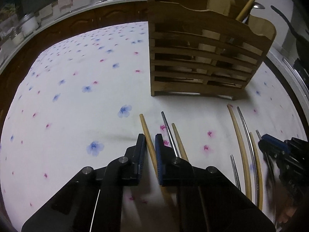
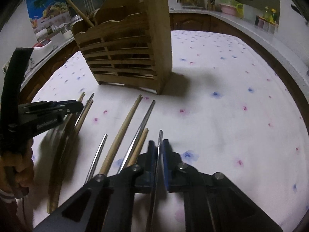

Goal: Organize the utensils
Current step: 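Grasp a wooden chopstick with the left tool while the right tool grasps a metal chopstick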

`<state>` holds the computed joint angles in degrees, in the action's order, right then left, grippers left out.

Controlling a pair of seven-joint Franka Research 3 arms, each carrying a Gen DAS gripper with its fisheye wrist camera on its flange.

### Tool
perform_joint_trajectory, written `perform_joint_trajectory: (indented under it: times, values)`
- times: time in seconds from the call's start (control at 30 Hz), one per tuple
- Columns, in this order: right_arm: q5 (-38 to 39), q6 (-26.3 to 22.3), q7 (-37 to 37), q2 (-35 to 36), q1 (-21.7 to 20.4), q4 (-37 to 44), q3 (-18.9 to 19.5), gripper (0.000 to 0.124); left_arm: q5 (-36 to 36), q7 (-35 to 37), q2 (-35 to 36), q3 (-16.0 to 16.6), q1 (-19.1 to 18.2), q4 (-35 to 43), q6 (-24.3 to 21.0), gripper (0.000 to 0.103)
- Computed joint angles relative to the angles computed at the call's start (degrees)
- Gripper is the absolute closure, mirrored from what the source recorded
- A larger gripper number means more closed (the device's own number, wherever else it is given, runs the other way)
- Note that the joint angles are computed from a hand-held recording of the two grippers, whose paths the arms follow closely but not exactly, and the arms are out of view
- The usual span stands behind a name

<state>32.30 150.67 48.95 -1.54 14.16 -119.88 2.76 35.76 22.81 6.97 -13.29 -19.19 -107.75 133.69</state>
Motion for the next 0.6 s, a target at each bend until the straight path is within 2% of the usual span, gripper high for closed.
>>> perform_joint_trajectory:
  times: [0.03,0.27,0.47,0.6]
  values:
    - [0.2,-0.4,0.1,0.1,-0.1,0.2,-0.1,0.118,-0.1,0.0,-0.1,0.0,0.0,-0.2,0.1,0.098]
    - [5.0,-3.8,-1.2,-2.2,-0.4,-0.7,-0.8,0.120,-2.5,-2.9,-4.9,-0.5,0.7,-6.0,4.7,0.098]
    - [11.2,-5.9,-4.7,-7.2,-0.2,-2.6,-2.2,0.120,-0.8,-9.5,-13.8,-2.1,1.6,-12.6,9.2,0.098]
    - [16.0,-7.1,-7.8,-11.2,0.4,-3.4,-3.9,0.120,2.1,-14.3,-20.1,-4.7,2.5,-14.8,9.7,0.098]
